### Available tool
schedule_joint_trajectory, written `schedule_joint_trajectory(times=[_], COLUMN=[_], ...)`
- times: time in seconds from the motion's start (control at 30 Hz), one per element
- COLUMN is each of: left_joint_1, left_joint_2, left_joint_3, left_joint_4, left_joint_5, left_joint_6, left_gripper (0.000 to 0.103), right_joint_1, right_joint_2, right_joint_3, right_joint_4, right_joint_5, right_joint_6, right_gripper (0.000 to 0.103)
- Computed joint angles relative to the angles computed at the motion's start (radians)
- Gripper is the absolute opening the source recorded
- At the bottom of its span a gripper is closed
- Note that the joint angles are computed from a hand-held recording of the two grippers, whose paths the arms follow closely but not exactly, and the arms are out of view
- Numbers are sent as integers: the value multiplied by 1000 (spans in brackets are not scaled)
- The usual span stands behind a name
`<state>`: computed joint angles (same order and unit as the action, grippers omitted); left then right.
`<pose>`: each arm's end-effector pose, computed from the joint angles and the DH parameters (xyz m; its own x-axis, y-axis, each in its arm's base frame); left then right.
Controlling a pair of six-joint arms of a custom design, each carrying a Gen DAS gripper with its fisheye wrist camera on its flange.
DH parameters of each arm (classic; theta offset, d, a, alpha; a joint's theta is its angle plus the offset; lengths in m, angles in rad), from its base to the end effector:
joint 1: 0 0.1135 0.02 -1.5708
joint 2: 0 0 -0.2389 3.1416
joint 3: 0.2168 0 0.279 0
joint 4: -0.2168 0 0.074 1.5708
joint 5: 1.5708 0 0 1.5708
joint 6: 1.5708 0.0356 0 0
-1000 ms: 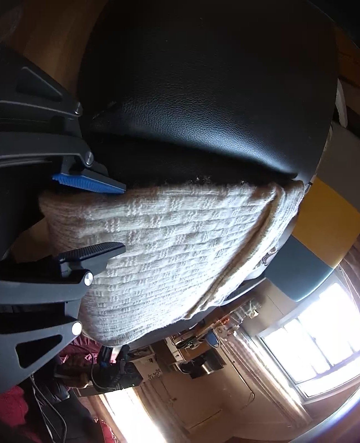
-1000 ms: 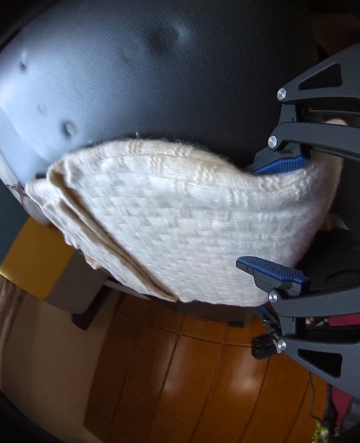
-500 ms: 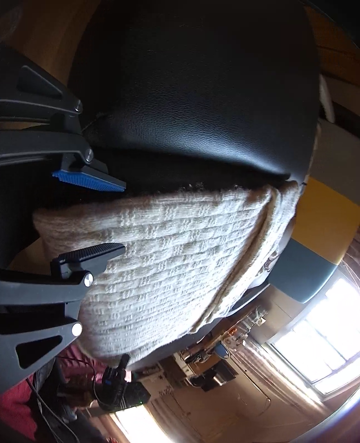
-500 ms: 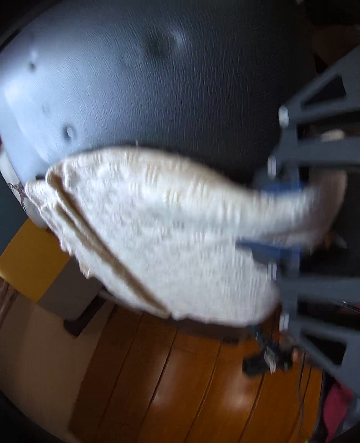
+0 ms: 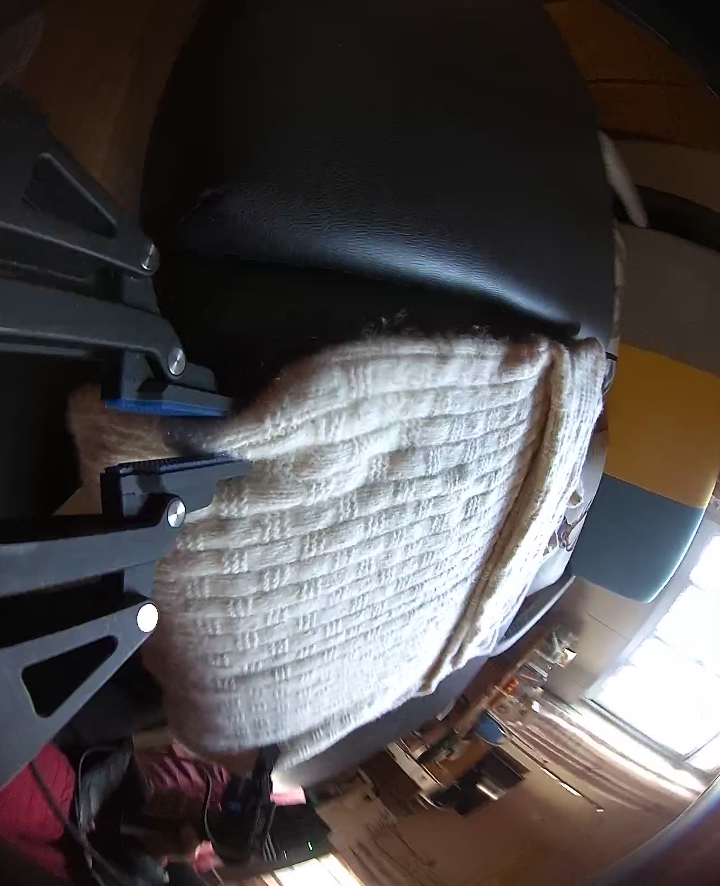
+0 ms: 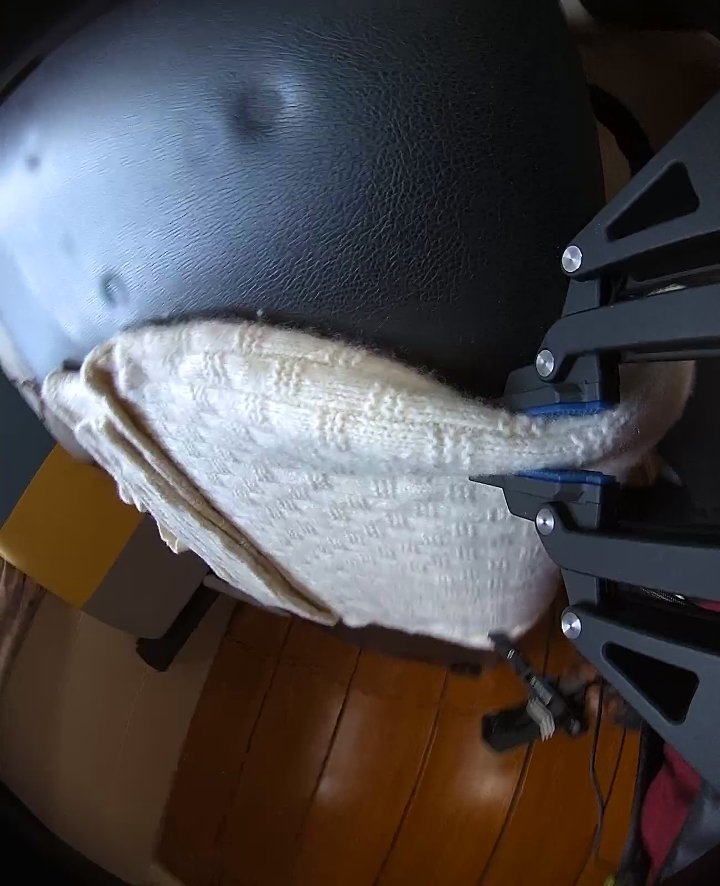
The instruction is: Fold clothes
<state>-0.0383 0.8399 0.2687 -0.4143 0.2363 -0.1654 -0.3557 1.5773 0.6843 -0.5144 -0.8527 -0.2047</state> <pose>0.1817 -0.0153 0.1040 -0.8490 -0.1276 -0.5128 0.0271 0.9586 -0.2834 0.2484 -0.0637 0.0817 -0.9288 0.2024 -0.3103 -0.0761 0.7155 0.6944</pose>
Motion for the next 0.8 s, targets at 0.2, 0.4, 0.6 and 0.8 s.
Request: schedule_joint_trajectory(times=[0.2, 0.4, 0.6, 0.8], left_joint_1=[48, 28, -40, 43], left_joint_2=[6, -4, 17, -24], left_joint_3=[-13, -33, -2, -41], left_joint_4=[24, 53, 33, 44], left_joint_5=[37, 23, -45, 43], left_joint_6=[4, 20, 14, 0], left_gripper=[8, 16, 20, 8], right_joint_1=[100, 72, 197, 379], right_joint_2=[-165, -169, -271, -360], right_joint_3=[-94, -125, -183, -180], right_joint_4=[84, 112, 154, 127], right_joint_5=[167, 82, 135, 473], right_joint_6=[8, -9, -16, 6], right_gripper=[16, 48, 94, 57])
